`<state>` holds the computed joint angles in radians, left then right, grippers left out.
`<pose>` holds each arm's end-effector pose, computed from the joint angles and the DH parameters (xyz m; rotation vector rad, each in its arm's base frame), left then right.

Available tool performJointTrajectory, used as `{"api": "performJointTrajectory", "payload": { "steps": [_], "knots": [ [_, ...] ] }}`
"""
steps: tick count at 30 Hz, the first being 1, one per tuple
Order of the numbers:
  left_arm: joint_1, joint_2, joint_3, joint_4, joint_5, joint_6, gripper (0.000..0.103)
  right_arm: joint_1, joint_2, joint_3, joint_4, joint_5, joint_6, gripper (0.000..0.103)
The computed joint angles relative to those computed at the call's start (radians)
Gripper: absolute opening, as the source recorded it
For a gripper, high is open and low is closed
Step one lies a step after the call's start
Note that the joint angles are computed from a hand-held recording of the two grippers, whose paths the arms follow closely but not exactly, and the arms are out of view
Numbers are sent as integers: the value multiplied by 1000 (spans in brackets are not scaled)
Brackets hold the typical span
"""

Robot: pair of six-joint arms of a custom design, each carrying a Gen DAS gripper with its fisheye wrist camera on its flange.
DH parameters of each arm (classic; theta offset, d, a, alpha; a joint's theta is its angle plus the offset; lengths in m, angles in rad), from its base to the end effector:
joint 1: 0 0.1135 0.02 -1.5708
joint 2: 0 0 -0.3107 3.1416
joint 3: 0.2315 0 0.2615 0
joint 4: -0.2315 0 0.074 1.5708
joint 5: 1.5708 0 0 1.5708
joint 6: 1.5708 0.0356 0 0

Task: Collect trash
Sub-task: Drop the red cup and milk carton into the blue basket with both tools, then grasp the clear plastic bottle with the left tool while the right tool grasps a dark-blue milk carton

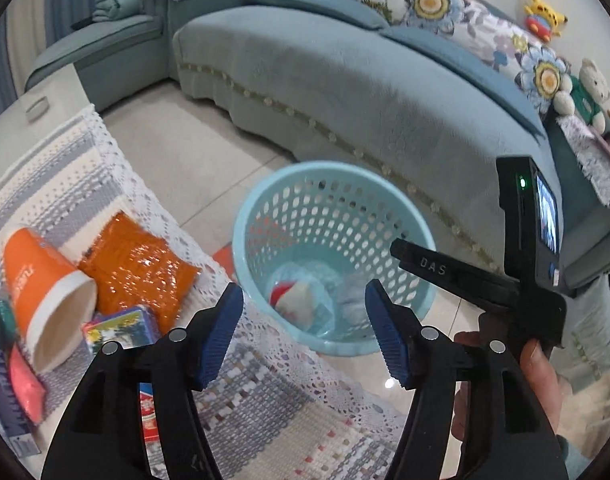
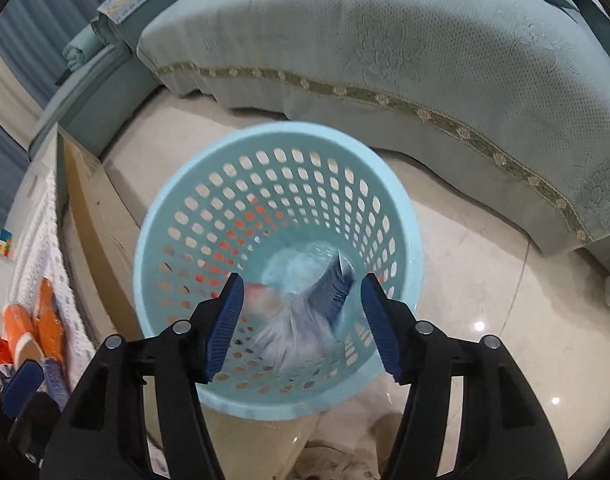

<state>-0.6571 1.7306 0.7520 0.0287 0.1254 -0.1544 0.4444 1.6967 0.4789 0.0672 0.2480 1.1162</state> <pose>0.2545 -0.2020 0.1536 0.6917 2.4847 -0.4753 0.2273 0.0985 0.1046 0.9460 2.4946 0.1638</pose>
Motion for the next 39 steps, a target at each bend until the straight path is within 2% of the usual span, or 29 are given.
{"api": "performJointTrajectory", "payload": {
  "steps": [4,6,10,11,13,15,17,19,23,27,31,33,37,39],
  "knots": [
    [31,-61,-9,-7,17,-11,62,9,-63,-9,-24,35,-11,57],
    [35,-128,-24,-31,20,-25,62,46,-122,-13,-47,86,-4,57],
    [106,-341,-98,-87,32,-33,62,260,-219,77,-220,386,-31,57],
    [141,-405,-117,-109,44,-21,62,303,-231,97,-238,426,-40,57],
    [246,-536,-147,-167,87,19,62,405,-245,161,-292,511,-47,57],
    [370,-641,-161,-231,150,72,62,472,-247,215,-321,549,-56,57],
    [572,-729,-163,-306,265,152,62,542,-227,293,-351,585,-76,57],
    [788,-751,-144,-381,402,255,62,604,-193,377,-377,610,-98,57],
    [1111,-645,-85,-481,560,455,62,655,-109,489,-346,574,-148,57],
    [1265,-453,-41,-477,558,596,62,644,-7,575,-301,492,-195,57],
    [1305,-241,-3,-416,507,662,62,632,77,604,-220,402,-234,57],
    [1298,-131,34,-414,495,677,62,636,121,636,-225,374,-246,57],
    [1259,-12,68,-391,486,671,62,668,198,697,-252,352,-283,57],
    [1235,36,94,-399,516,670,63,681,221,718,-277,370,-288,57]
  ]
}}
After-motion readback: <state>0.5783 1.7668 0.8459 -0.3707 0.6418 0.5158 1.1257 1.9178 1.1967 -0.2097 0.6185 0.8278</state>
